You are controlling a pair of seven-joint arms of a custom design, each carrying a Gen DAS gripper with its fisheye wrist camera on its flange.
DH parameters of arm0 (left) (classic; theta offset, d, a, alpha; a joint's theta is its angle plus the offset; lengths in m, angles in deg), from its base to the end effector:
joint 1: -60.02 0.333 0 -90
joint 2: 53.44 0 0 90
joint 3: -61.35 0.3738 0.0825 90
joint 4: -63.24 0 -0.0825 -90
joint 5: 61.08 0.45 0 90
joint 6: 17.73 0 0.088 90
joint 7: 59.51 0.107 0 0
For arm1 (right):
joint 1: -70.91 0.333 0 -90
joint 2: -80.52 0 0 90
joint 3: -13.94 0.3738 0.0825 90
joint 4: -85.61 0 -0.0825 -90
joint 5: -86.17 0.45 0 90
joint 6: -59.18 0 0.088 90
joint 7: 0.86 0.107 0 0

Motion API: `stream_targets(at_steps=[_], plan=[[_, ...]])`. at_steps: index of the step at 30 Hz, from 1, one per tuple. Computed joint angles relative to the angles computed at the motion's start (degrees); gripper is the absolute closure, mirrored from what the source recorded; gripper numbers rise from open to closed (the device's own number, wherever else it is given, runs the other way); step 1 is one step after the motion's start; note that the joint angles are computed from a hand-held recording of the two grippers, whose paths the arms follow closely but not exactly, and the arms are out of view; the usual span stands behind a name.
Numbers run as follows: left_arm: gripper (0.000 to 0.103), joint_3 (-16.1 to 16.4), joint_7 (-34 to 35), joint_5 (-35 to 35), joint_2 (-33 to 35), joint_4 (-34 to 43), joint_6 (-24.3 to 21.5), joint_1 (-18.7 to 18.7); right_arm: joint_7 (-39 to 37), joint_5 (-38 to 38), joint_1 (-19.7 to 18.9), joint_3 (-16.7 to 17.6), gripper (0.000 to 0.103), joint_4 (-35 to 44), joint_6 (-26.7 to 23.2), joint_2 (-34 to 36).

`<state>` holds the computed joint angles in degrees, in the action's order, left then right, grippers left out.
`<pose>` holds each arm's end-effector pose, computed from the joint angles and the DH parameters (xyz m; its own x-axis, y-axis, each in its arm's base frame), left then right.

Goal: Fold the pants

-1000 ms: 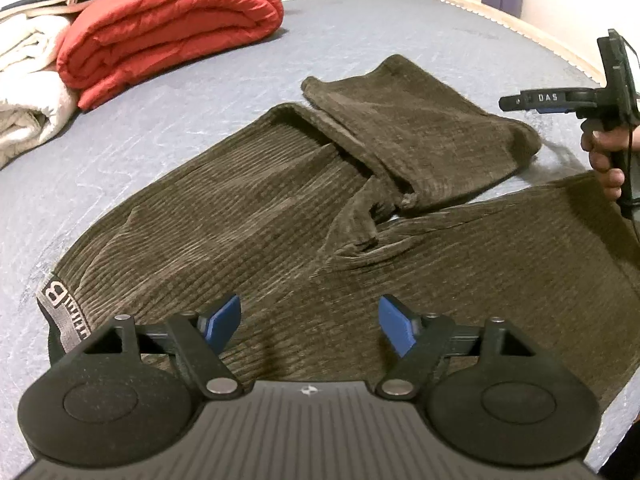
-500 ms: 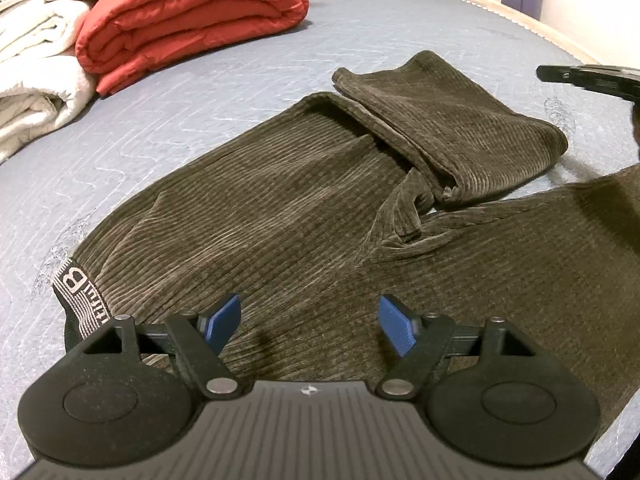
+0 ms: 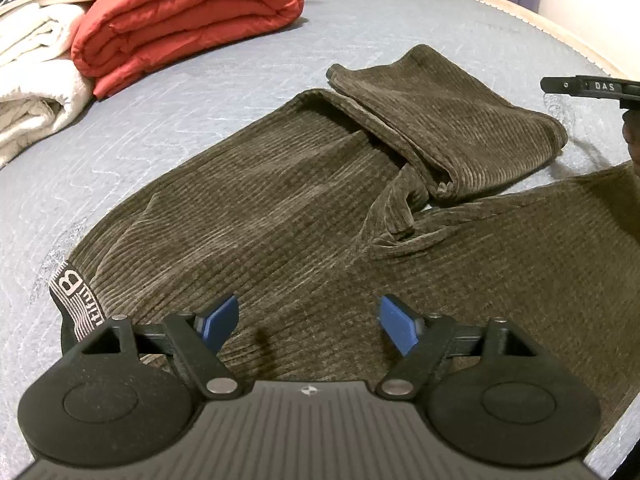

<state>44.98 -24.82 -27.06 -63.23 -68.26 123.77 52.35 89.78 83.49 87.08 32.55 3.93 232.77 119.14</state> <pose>0.5125 -0.2350 0.4738 0.1675 -0.9773 -0.1297 -0.8421 -0.0734 -0.5343 0.7508 0.4271 0.4452 0.5201 -0.8374 -0.1678 -0.5603 -0.1863 -0.8071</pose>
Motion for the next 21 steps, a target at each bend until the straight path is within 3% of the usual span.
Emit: stream_targets(at_steps=[11,13,15,18,19,21], plan=[[0.019,0.0,-0.3,-0.1,-0.3,0.1,-0.3,0.2,-1.2,-1.8,4.4,-3.0,0.018,4.0,-5.5,2.7],[0.019,0.0,-0.3,-0.2,-0.4,0.1,-0.4,0.2,-4.1,-1.3,3.5,-1.2,0.037,4.9,-7.5,3.3],[0.019,0.0,-0.3,-0.3,-0.5,0.0,-0.4,0.2,-7.6,-0.3,2.7,0.4,0.085,5.1,-9.4,3.5],[0.019,-0.1,-0.4,-0.3,-0.5,0.2,-0.4,0.2,-11.9,0.2,3.0,0.5,0.102,4.4,-8.7,2.9],[0.019,-0.1,-0.4,-0.2,-0.5,0.3,-0.4,0.2,-13.8,1.5,1.8,2.2,0.103,4.1,-8.5,2.8],[0.019,-0.2,-0.4,-0.1,-0.5,0.4,-0.3,0.2,-20.5,5.6,-2.9,8.8,0.103,2.9,-7.7,2.6]])
